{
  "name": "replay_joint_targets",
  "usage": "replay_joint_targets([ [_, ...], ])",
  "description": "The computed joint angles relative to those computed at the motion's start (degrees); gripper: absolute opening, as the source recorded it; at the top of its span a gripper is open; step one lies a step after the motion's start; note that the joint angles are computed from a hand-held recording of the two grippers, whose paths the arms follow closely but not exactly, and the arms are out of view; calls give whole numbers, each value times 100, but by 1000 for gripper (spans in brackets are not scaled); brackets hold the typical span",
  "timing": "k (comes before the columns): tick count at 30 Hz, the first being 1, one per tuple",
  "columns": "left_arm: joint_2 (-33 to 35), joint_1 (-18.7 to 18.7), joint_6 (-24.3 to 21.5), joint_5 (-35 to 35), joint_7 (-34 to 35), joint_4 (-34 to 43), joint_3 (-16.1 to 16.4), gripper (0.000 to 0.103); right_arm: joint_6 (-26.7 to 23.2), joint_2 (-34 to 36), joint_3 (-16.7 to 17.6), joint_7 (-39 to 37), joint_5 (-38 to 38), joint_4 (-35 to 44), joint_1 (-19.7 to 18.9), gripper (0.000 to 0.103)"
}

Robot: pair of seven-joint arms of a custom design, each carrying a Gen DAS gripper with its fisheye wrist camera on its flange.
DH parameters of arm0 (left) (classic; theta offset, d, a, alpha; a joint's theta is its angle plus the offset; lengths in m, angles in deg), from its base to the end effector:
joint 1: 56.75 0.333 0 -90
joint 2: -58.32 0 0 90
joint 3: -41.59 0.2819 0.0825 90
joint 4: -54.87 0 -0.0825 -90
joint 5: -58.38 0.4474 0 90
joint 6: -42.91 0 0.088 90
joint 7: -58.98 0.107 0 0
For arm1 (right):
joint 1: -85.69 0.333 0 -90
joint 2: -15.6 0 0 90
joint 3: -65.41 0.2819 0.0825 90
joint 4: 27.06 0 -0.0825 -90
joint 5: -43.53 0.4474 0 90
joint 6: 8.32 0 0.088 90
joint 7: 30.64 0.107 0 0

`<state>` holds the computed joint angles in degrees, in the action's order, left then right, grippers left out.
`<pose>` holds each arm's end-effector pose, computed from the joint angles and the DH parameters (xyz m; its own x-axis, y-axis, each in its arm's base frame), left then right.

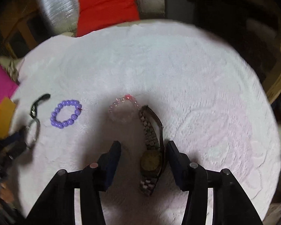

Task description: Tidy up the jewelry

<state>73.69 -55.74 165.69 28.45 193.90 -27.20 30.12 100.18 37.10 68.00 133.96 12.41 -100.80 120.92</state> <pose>0.7206 -0.1373 0.5579 -0.7167 -0.6836 0.1379 -0.5977 0.5003 -0.6265 0.6146 0.4218 0.5325 -0.4950 -0.8676 -0.0473 -0.7226 0.4413 -0.5321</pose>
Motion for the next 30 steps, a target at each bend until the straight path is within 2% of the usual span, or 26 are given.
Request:
replay_joint_targets([
  [2,48,-38,56,63,125,30,-23,73,-69,52,-15,33,-73,70,43,48],
  [5,165,-136,224,331,69,110,-12,73,97,-118,-9,95,-96,-188,21,47],
  [10,375,-97,30,352,-16,342,-74,73,237,-353,63,167,-213,-537,-14,43],
  [12,345,-53,13,256,115,289,-115,71,182,-376,90,233,-245,-547,-3,34],
  [14,333,-25,-64,171,242,267,-141,63,299,-475,111,307,-219,-670,-40,26],
  [16,271,-4,-93,62,385,190,-159,63,553,-658,146,394,-148,-915,-113,24],
  [18,215,0,-160,7,427,144,-149,63,688,-742,187,396,-112,-1026,-166,16],
  [19,184,-2,-218,-10,405,127,-138,63,778,-783,208,389,-85,-1078,-194,16],
  [25,-207,123,-489,-531,653,-189,-77,63,1788,-1305,306,751,-225,-1728,-339,16],
  [30,-738,202,-298,-1073,832,-632,97,63,3302,-1686,371,1410,-437,-2279,-566,16],
])
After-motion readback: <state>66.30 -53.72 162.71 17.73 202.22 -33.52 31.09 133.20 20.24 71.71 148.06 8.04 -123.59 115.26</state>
